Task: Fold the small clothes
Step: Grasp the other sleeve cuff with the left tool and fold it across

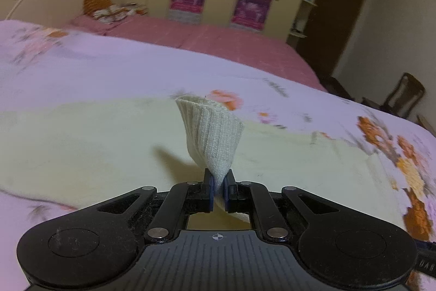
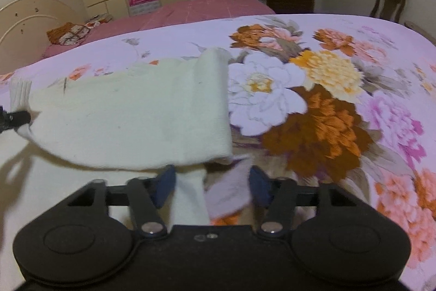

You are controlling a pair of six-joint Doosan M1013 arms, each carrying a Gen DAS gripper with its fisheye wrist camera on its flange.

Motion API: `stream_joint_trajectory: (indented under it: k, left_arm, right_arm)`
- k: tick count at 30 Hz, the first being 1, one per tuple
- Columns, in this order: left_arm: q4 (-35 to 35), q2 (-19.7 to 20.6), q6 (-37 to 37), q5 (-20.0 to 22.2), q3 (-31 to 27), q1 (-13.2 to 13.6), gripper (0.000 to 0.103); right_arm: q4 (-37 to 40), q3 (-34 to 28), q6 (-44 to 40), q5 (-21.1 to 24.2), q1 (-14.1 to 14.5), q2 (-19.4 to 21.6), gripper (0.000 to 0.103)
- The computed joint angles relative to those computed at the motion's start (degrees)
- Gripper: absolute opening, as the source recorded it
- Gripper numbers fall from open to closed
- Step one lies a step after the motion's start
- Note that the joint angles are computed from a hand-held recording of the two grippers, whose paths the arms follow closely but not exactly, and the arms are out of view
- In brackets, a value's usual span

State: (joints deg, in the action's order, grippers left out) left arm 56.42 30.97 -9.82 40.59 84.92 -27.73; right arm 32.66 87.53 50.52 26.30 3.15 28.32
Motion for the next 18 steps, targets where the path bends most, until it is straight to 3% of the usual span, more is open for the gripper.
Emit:
stream_joint_trajectory:
  k: [5, 8, 10, 14, 15, 18]
  left_arm:
    - [-1.0, 0.1, -0.2, -0.4, 1.0, 0.3, 0.007]
    - [-0.3, 0.2, -1.8, 0.6, 1.3, 0.5, 0.007]
    - [-0.6, 0.1, -2.6, 1.1, 1.7, 0.7, 0.007]
    - [-1.9, 0.3, 0.5, 1.9, 1.7, 0.7, 0.008]
    - [-1.3, 0.1, 0.0, 2.8, 2.0, 0.5, 0.014]
    - [-1.7, -0.9, -1.5, 6.7, 2.9, 0.0, 0.049]
  right_arm:
    - [2.4, -1.5, 1.0, 0.5, -0.1, 1.1, 0.033]
    - [2.7, -2.6, 2.1, 2.4, -0.2, 1.7, 0.014]
    - [1.5, -2.2, 1.5, 1.5, 0.1, 1.3, 0.008]
    - [-5.2, -1.6, 6.0, -0.2, 0.5, 1.0, 0.007]
    - [-7.2, -1.5, 7.2, -0.4, 0.6, 0.8, 0.007]
    - [-10.2, -1.6, 9.4, 1.0, 0.3, 0.5, 0.008]
